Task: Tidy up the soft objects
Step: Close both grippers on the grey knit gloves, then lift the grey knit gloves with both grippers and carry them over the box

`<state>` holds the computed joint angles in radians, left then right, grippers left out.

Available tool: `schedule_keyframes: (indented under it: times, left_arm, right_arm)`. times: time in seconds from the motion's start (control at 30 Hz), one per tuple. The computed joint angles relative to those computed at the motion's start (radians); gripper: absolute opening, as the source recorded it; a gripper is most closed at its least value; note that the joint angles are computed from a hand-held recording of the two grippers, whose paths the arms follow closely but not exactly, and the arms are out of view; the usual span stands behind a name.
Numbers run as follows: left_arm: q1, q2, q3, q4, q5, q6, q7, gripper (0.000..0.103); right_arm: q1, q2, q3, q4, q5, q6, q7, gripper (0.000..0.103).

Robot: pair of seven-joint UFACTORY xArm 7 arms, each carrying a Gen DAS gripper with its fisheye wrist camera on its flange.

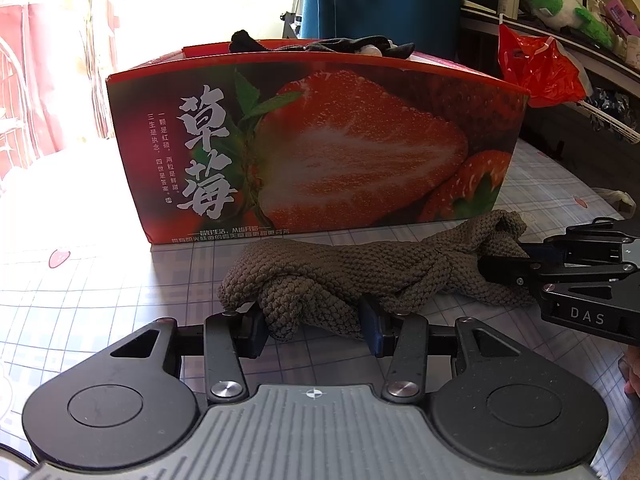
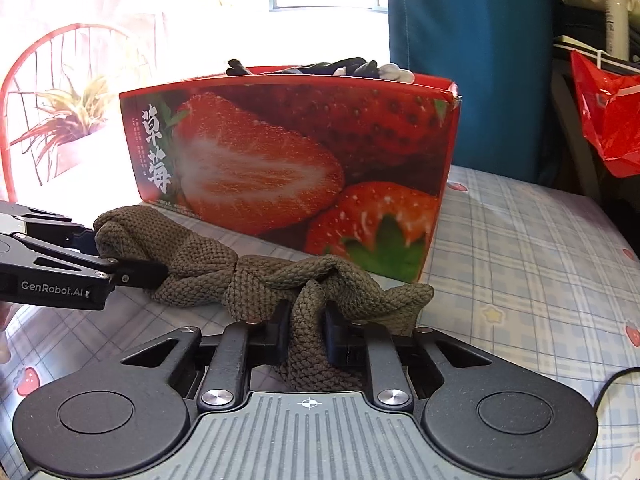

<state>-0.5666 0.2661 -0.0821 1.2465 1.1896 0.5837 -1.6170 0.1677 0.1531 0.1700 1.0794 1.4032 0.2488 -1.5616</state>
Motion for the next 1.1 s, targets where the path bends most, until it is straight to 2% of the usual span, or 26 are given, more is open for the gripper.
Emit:
schedule_keyframes:
  times: [0.1, 0.13, 0.17, 0.23, 0.33, 0.43, 0.7, 1.1]
  left_arm:
    - [0.011, 0.002, -0.005, 0.01, -0.048, -0.006, 0.048, 0.049]
    - [0.016, 0.0, -0.004, 0.009, -0.065, -0.018, 0.058, 0.044]
    - [0.022, -0.002, -0.003, 0.008, -0.081, -0.038, 0.066, 0.034]
    - [0.021, -0.003, -0.001, 0.01, -0.099, -0.049, 0.088, 0.024]
    - [0.006, 0.0, 0.002, 0.025, -0.091, -0.027, 0.135, 0.017]
    - [0.001, -0.013, 0.007, 0.022, -0.079, -0.023, 0.12, 0.016]
    - [0.017, -0.079, -0.012, 0.001, -0.026, -0.01, 0.062, 0.016]
    - [0.069, -0.157, -0.055, 0.019, 0.062, -0.027, 0.0, 0.016]
  right_arm:
    - [0.002, -0.001, 0.002, -0.002, 0.011, -0.005, -0.016, 0.016]
    - [0.002, -0.001, 0.002, -0.002, 0.012, -0.006, -0.019, 0.016]
    - [0.003, -0.001, 0.001, -0.002, 0.01, -0.005, -0.017, 0.016]
    - [0.001, 0.0, -0.003, 0.0, -0.012, 0.008, 0.005, 0.016]
    - [-0.004, -0.002, -0.005, 0.001, -0.041, 0.02, 0.044, 0.014]
    - [-0.013, -0.014, -0.01, -0.002, -0.072, 0.058, 0.089, 0.013]
    - [-0.012, -0.079, -0.028, -0.019, -0.011, 0.11, 0.023, 0.012]
    - [-0.001, -0.14, -0.072, 0.037, -0.038, 0.186, 0.054, 0.012]
